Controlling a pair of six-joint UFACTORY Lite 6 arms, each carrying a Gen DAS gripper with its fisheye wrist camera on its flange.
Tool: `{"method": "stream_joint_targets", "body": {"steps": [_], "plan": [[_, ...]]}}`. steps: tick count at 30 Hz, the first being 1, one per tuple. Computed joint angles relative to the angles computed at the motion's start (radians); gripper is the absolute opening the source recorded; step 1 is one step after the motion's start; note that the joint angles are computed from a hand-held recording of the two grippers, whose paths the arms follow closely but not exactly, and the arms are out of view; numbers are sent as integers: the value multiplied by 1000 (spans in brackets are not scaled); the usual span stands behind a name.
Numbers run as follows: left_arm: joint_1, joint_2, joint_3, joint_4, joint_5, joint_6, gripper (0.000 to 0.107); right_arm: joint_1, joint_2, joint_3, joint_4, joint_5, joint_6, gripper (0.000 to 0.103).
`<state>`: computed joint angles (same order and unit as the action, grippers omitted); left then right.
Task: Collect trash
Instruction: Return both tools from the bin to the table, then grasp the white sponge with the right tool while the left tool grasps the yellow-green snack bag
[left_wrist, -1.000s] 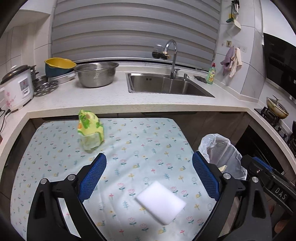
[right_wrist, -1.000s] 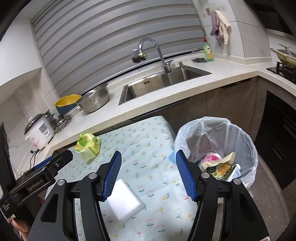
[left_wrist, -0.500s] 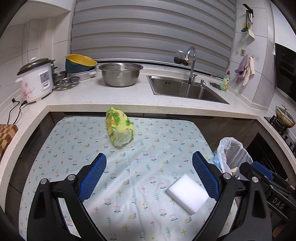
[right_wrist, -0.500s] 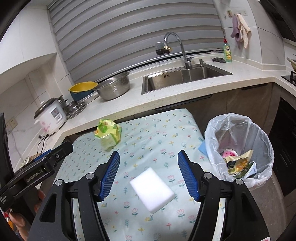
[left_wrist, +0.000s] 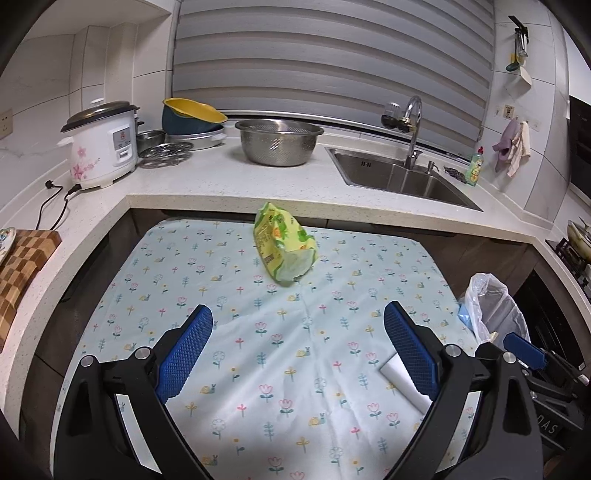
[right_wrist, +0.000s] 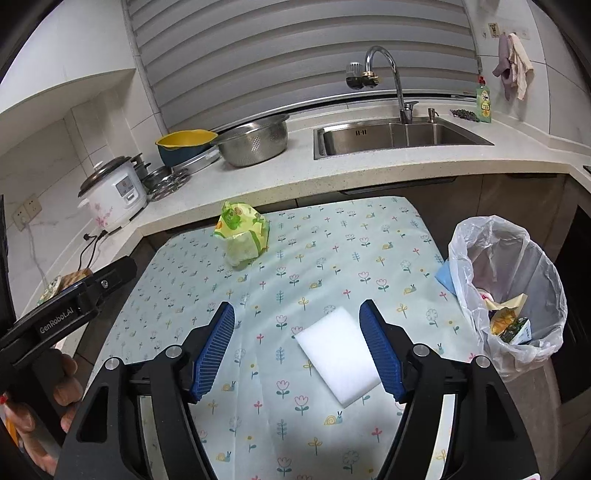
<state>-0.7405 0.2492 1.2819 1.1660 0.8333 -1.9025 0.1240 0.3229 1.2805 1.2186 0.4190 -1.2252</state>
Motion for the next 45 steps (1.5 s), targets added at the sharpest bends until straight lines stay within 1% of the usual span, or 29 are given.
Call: {"method": "stream_joint_targets", "body": {"steps": [2, 3, 8, 13, 18, 21, 22, 24, 25, 28, 31, 38, 40, 41, 43, 45], "plan": [[13, -16, -29, 1, -11, -8, 90, 18, 14, -6, -5, -25, -1, 70], [21, -23, -46, 4, -19, -14, 90, 26, 18, -12, 3, -39, -11, 75], [53, -40, -111, 12, -55, -46, 90, 66, 84, -21, 11, -104, -47, 76], [88, -29, -145, 28, -100, -58, 90, 87, 179, 12, -12, -176, -49, 77], [122, 3, -154, 41, -145, -73, 90, 80, 283, 92, -108, -190, 36, 78], [134, 26, -151, 49, -166, -81, 90, 82, 347, 146, -219, -203, 140, 78], [138, 35, -147, 52, -171, -82, 90, 83, 362, 154, -222, -211, 140, 78], [142, 55, -137, 53, -179, -80, 90, 86, 362, 146, -143, -242, 49, 84], [145, 63, -134, 56, -184, -83, 90, 90, 366, 149, -144, -251, 43, 84], [152, 84, -122, 56, -198, -86, 90, 104, 377, 158, -236, -296, 120, 85], [150, 105, -107, 56, -201, -82, 90, 100, 395, 183, -316, -302, 195, 85], [141, 144, -68, 45, -203, -66, 90, 81, 430, 237, -375, -275, 266, 85], [139, 155, -55, 40, -201, -57, 90, 76, 432, 241, -341, -269, 239, 83], [138, 160, -48, 39, -200, -55, 90, 71, 435, 248, -330, -262, 230, 81], [139, 169, -38, 38, -202, -51, 90, 63, 438, 256, -309, -250, 214, 72], [142, 179, -26, 32, -204, -44, 90, 47, 442, 270, -252, -212, 169, 59]]}}
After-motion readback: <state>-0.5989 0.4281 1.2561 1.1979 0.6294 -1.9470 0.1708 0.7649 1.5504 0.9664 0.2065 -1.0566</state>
